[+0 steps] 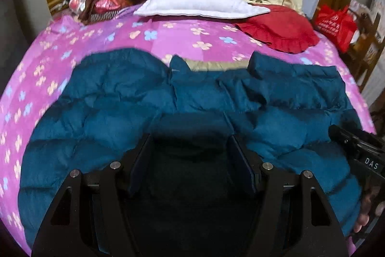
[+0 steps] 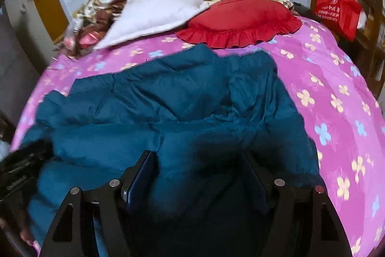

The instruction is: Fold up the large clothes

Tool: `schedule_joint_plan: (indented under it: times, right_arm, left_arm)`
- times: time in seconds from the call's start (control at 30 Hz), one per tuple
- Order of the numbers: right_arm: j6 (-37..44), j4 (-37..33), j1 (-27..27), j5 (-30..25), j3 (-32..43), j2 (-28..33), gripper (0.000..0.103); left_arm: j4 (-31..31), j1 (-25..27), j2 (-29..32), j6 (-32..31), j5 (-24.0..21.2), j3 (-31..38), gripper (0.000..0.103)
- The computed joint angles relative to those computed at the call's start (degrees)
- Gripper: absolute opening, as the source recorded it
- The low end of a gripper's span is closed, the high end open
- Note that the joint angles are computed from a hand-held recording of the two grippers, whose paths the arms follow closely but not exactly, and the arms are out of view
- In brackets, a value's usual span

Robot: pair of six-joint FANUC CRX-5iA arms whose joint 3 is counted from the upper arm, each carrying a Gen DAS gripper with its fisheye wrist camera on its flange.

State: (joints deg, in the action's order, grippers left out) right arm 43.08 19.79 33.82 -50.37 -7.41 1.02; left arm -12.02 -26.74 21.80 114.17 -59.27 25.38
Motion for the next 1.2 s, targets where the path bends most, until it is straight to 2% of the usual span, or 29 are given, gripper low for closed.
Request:
schedule_joint_plan:
  times: [0.07,0.3,0.53,0.63,0.7,0.83,0.93,1.03,1.13,1.2]
  right_arm:
    - [1.22,0.31,-1.01,-0.19,2.31,2.88,0.071]
    - [5.90,-4.68,-5.38,-1.89,12.34,12.08,0.075]
    - [4.43,-4.13,-5.34,-0.50,12.11,12.80,0.078]
    - [2.97,-1.55,-4.07,-2.12,10.80,10.78,0.077]
    - [2.57,-1.01,-3.35,-0.46,8.00,7.08,0.077]
    - [1.21,0.52,-0.30,1.52,0.96,-1.59,0.077]
    - [-2.07,3.53,1.87,1.87,-4.24,-5.46,0.077]
    - [-7.72,8.40,2.00,2.91,-9.64,-7.06,0.077]
    - [-13.04,13.16,0.80,5.73,-14.22,-8.04,0.077]
    - [-12.57,11.98,0.25,4.08,-13.17,-7.36,0.077]
  left_arm:
    - [-1.88,-0.11,3.12,0.51,-1.27,3.90,0.066]
    - [-0.81,1.78,11.00,0.37,-3.38,12.57,0.069]
    - [0.39,2.43,11.19,-0.40,-3.89,12.90,0.069]
    - [2.38,3.58,5.54,0.62,-1.50,6.36,0.069]
    - [3.81,4.93,0.24,-0.01,1.49,0.03,0.069]
    - [-0.73,6.33,-7.75,2.64,2.60,-8.10,0.069]
    - [-1.36,9.15,-12.84,4.19,4.44,-15.38,0.069]
    - [-2.29,11.23,-15.03,5.75,5.24,-19.67,0.071]
    - [2.56,14.20,-16.14,4.11,7.69,-23.41,0.081]
    - [8.38,16.48,-16.75,2.87,8.36,-25.32,0.081]
